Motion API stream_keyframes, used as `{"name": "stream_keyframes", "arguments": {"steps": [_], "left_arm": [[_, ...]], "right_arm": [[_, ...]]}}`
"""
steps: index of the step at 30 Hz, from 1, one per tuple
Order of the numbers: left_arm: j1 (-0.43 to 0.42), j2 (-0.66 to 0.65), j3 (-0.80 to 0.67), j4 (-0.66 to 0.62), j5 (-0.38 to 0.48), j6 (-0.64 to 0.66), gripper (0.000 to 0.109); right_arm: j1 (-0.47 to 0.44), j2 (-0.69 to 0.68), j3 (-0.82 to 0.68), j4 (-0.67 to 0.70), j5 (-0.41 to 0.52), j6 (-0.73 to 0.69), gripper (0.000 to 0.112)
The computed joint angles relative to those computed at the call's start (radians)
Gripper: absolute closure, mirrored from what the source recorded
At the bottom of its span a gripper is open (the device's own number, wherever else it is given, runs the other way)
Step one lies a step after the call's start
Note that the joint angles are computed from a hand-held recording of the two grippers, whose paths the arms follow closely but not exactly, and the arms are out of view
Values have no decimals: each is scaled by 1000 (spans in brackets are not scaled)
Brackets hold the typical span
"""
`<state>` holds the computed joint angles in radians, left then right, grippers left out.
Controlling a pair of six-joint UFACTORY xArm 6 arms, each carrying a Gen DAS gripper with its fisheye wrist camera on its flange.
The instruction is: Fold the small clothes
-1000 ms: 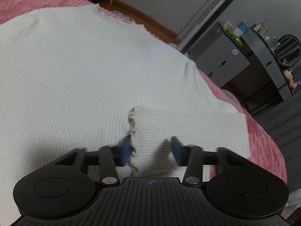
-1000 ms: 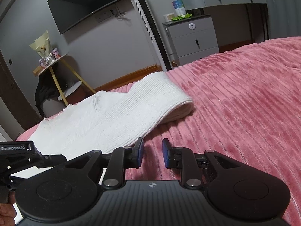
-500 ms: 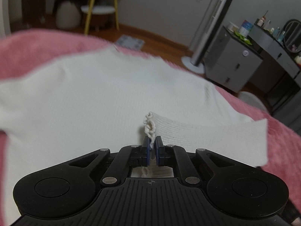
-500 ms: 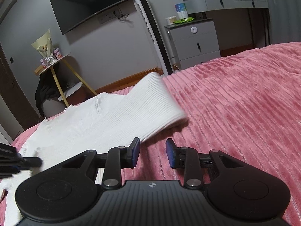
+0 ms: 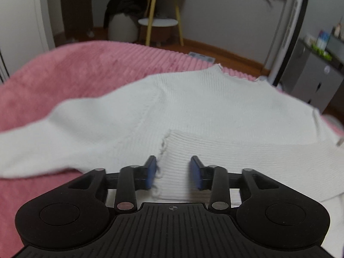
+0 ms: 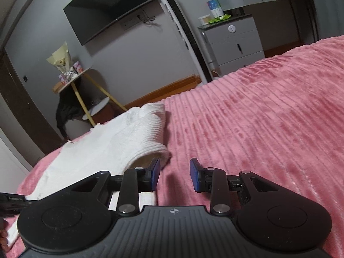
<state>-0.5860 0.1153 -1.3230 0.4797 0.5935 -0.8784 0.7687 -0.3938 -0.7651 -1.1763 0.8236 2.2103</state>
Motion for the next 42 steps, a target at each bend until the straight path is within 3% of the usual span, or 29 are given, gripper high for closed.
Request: {"name": "stream_keyframes", "arguments": {"steps": [2,4,12,15,22,25,27,31,37,42], "left_arm": [[5,6,3,-14,-6,19,71],[4,19,-9,24,5,9,96],[37,6,-10,136,-55,-19,103],[43,12,-36,255,-40,-64,103],[73,26,-57,363,11,-126,103],[82,35,-55,350,36,-134,102],[85,39,-51,345,56,-137,97],[112,-8,16,293,0,-172,61],[143,-52,85,196,-107,-130,56],[128,-28,74,107,-116,-56,56]], "right_arm": [[-14,-5,9,-42,-39,46,83],[-36,-12,22,-98,-97,117,83],[-124,27,25,-313,-298,412,83],[-120,61,-1,-300,-306,360,83],[-101,110,-47,-229,-286,201,83],[-102,117,-50,-212,-287,181,84],[-106,125,-56,-208,-290,168,84],[-93,131,-63,-190,-265,123,84],[-75,131,-68,-200,-228,127,84],[-67,133,-72,-184,-213,97,84]]}}
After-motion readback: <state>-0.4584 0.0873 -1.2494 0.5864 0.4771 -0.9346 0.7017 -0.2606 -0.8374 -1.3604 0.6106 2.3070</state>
